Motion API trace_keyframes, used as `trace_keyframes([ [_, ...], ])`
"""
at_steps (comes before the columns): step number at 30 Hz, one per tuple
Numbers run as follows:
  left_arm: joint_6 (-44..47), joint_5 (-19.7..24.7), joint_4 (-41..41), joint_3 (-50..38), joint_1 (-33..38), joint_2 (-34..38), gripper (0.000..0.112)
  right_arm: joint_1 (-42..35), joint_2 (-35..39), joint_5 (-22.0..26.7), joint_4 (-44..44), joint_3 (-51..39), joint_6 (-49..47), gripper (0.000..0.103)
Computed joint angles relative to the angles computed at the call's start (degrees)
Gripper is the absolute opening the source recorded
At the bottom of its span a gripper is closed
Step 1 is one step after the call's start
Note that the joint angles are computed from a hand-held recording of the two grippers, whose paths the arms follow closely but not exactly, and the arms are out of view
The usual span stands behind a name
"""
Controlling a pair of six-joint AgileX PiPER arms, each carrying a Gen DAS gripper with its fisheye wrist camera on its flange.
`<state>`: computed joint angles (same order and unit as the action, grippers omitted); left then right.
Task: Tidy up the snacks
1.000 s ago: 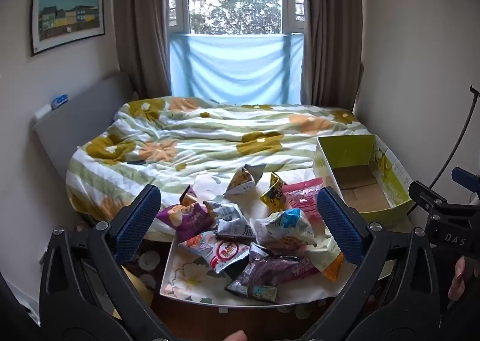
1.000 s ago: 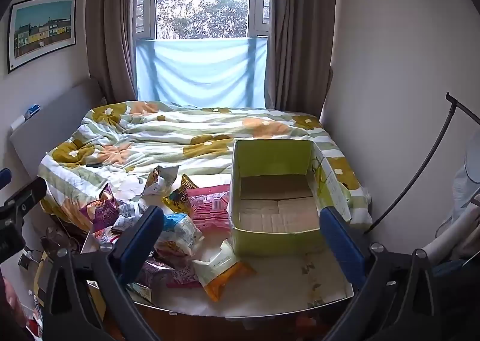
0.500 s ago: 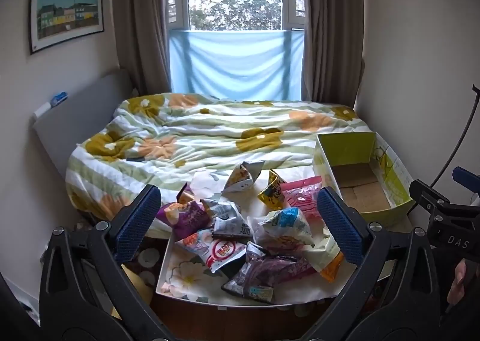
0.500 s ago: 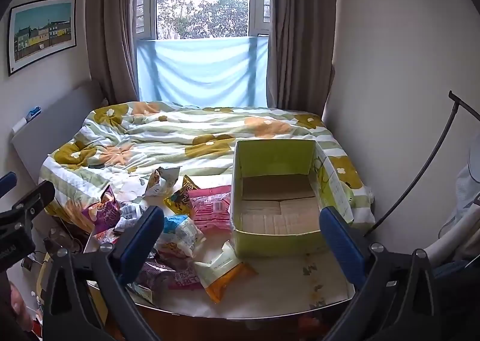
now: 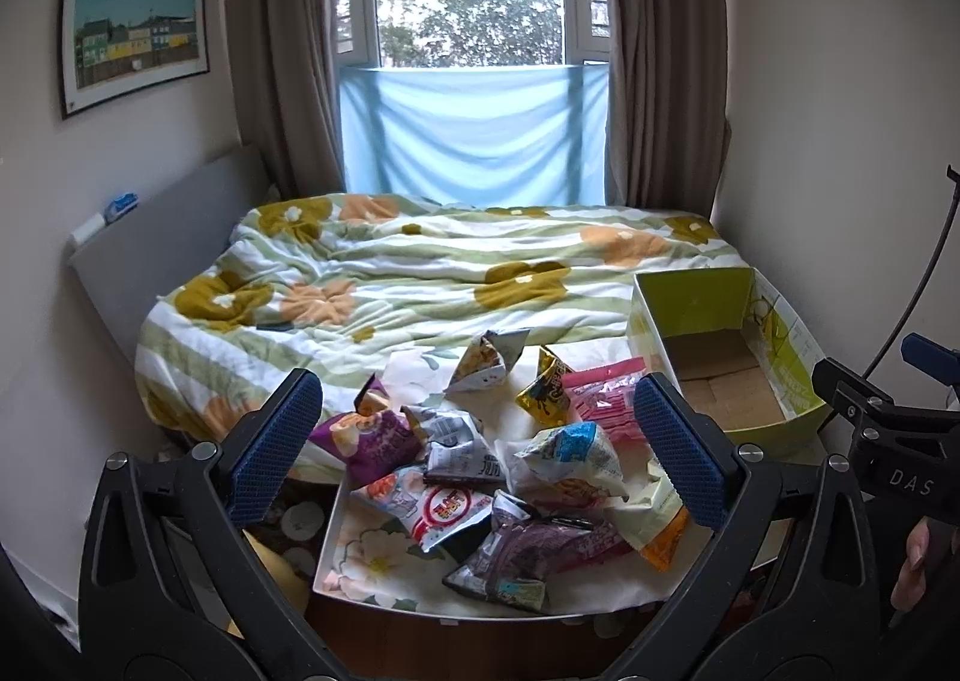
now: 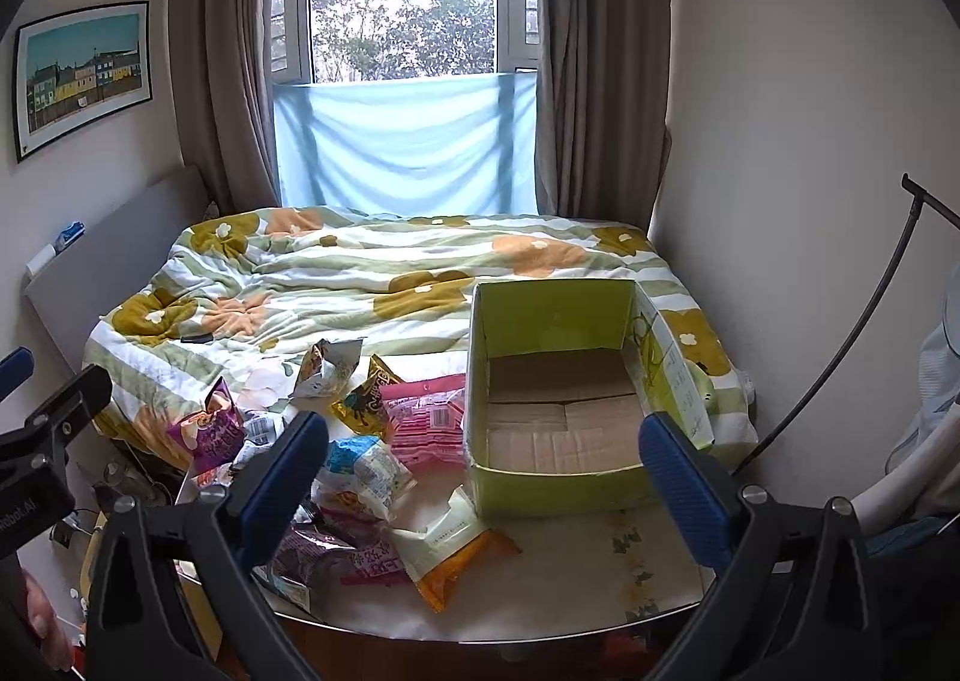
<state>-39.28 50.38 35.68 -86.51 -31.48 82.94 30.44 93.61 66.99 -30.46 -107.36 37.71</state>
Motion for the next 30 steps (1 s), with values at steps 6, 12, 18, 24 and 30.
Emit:
trace_keyframes([
  [6,0.7,0.2,-0.7,-0.5,0.2,0.2,0.103,-0.2,0.5,0.2,0.4,-0.9,-0.2,0.103],
  [12,2.1,0.0,-2.5,-0.7,1.2,0.2,0.103,-0.4,0.5,0.2,0.5,-0.8,-0.4,0.103],
  [18,2.5,-0.2,-2.1,-1.0,1.0,0.4,0.103,-0.6,0.5,0.2,0.7,-0.9,-0.5,0.103],
  [24,2.4,-0.1,-2.0,-1.1,0.7,0.5,0.103,-0.9,0.5,0.1,0.7,-0.8,-0.5,0.103],
  [30,2.2,-0.1,-2.5,-1.1,0.5,0.7,0.103,-1.3,0.1,0.3,1.2,-0.4,-1.2,0.103],
])
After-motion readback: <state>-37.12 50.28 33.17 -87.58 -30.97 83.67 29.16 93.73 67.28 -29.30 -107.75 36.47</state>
